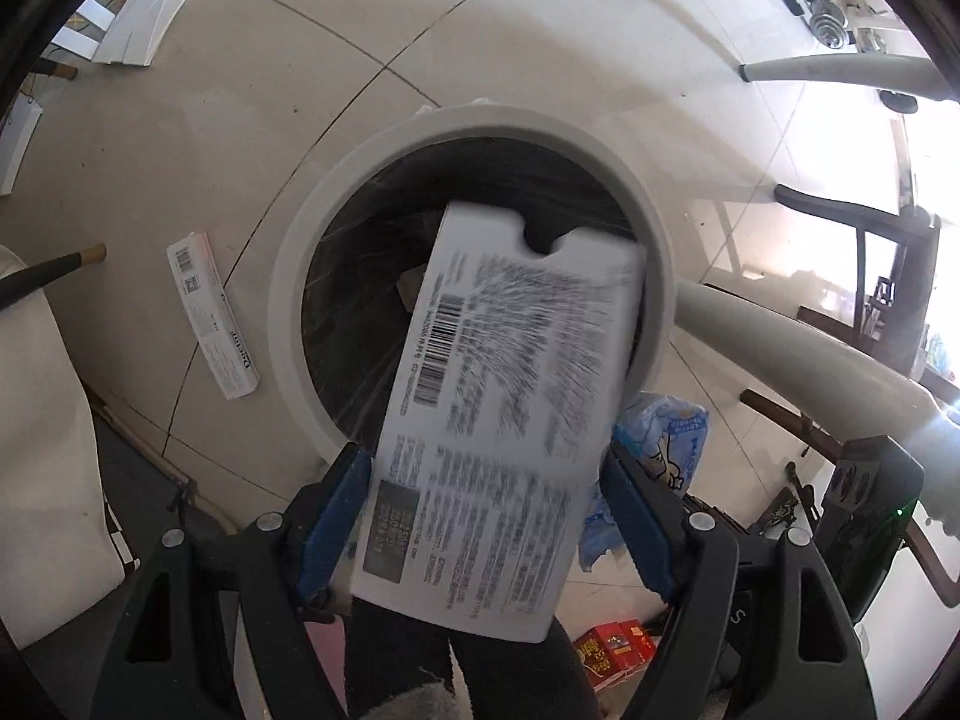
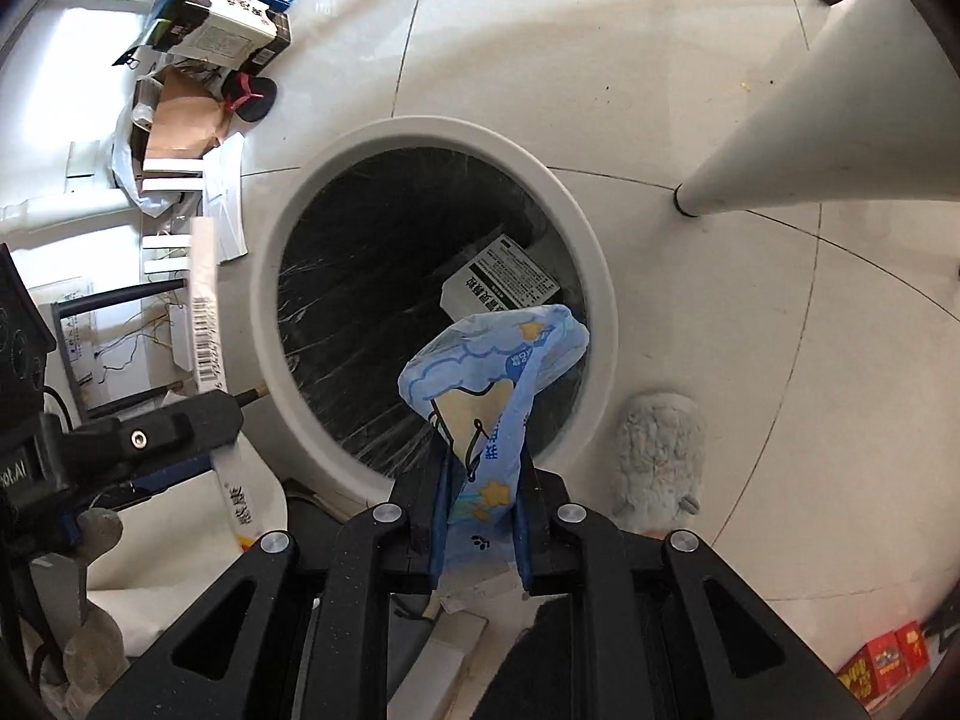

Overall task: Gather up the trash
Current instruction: 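Carry the leaflet and blue packet to the bin and release both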

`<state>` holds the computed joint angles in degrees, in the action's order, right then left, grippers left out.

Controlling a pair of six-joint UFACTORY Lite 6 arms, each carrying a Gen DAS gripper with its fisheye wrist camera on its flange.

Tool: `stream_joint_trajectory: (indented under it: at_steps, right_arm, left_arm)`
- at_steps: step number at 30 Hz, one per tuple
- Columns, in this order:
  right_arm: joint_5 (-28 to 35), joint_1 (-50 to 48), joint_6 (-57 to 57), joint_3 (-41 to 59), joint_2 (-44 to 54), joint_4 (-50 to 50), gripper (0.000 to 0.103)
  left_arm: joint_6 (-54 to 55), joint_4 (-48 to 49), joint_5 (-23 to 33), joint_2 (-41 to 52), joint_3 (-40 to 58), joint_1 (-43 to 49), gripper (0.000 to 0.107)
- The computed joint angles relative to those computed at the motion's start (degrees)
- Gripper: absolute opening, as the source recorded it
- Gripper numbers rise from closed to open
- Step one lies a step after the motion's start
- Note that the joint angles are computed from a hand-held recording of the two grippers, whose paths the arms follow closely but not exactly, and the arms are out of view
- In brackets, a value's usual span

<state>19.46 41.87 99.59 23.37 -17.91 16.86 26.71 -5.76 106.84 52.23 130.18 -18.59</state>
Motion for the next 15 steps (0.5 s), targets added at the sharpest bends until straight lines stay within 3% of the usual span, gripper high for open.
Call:
stream_joint_trajectory:
  at_steps: [1, 3, 4, 9, 11, 15]
  right_arm:
    - [-1.61, -0.67, -3.91, -0.49, 1.06, 3.3, 0.021]
    - [-2.91, -0.65, -7.2, -0.97, 2.12, 6.62, 0.034]
    - [-3.96, -0.41, -8.34, -1.37, 2.38, 8.21, 0.047]
    - [-2.63, 0.09, -3.8, 0.01, 3.06, 4.32, 0.082]
    - [-0.36, 0.33, -0.21, 1.38, 2.65, 0.72, 0.092]
    - [7.36, -0.43, 2.79, 5.93, 2.3, -3.78, 0.097]
  left_arm:
    - [-0.19, -0.02, -0.32, -0.48, -0.95, 0.01, 0.088]
    - [0.1, 0.57, -0.46, -1.04, -1.29, 0.32, 0.096]
    - [0.32, 0.87, -0.58, -1.09, -1.14, 0.51, 0.097]
    - [2.02, 3.03, -0.29, -1.66, 1.7, 1.7, 0.097]
    - [3.4, 4.78, -1.29, -2.93, 2.17, 2.04, 0.097]
    - [6.56, 9.28, -9.5, -10.7, -4.38, 2.17, 0.097]
